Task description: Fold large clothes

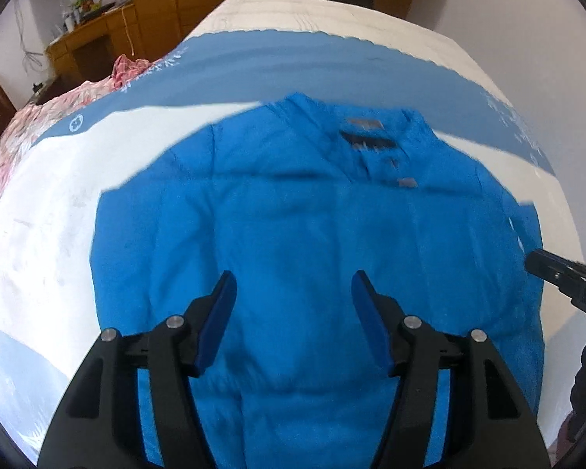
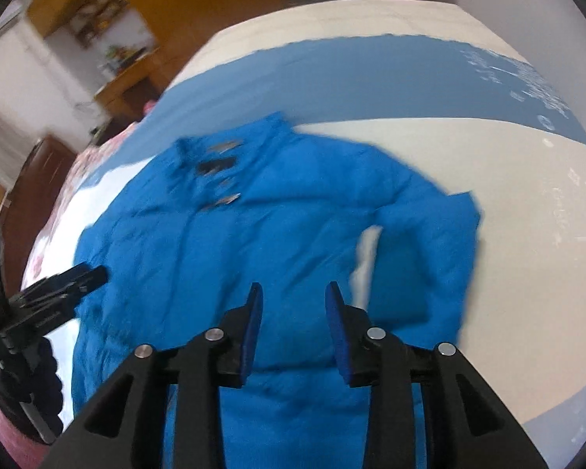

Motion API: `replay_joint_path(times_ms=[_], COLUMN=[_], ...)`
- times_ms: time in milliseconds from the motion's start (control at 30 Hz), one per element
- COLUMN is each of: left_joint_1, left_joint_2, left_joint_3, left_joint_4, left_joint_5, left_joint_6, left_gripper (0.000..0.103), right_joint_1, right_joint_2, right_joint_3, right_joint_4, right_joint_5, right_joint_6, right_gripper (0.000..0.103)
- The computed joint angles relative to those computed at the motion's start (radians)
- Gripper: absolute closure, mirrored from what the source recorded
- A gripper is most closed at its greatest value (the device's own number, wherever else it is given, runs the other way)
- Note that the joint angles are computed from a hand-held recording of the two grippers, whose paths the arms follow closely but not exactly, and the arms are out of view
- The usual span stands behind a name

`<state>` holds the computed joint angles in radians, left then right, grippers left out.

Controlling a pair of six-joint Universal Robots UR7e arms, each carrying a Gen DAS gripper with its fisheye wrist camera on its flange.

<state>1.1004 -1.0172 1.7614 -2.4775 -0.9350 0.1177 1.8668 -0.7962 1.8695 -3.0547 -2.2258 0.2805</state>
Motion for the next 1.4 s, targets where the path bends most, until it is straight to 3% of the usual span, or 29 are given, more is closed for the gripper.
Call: replay_joint_path(times_ms=[267, 433, 567, 633, 700, 900, 1133, 1400], left_joint_1=[0.044, 0.045, 0.045, 0.036, 0.027, 0.031, 0.088, 0.136], left_joint_2=[0.026, 0.053, 0.048, 0.008, -0.05, -0.255, -0.472, -0.625], left_joint_3=[0.012, 0.017, -0.008, 0.0, 0.032, 0.153, 0.245, 0.319], left_joint_4=[0.037, -0.004, 0.054, 0.09, 0.091, 0.137, 0.343, 0.477], left_joint_5=[0.023, 0.055, 0.039, 0.024, 0.007, 0.048, 0.044, -0.065], left_joint_6=[-0.003, 0.029, -0.013, -0.037, -0.027, 0.008, -0.094, -0.185], left_gripper=[0.041, 0.04, 0.041, 0.042, 0.037, 0.026, 0.024, 0.024], right_joint_1=[-0.014, -0.001, -0.005, 0.0, 0.017, 0.099, 0.157, 0.21], right_joint_2=[0.092, 0.147, 0.125, 0.086, 0.051, -0.06, -0.146, -0.175], right_joint_3=[-0.06, -0.085, -0.071, -0.019, 0.037, 0.244, 0.458, 0.596], right_joint_4=[0.131, 0.112, 0.112, 0.054, -0.016, -0.128, -0.163, -0.161], right_joint_5=[-0.045, -0.12, -0.091, -0.055, -0.034, -0.077, -0.086, -0.032], right_joint_6=[0.041, 0.034, 0.045, 0.058, 0.04, 0.089, 0.316, 0.506], right_gripper=[0.069, 0.069, 0.069, 0.069, 0.067, 0.052, 0.045, 0.039])
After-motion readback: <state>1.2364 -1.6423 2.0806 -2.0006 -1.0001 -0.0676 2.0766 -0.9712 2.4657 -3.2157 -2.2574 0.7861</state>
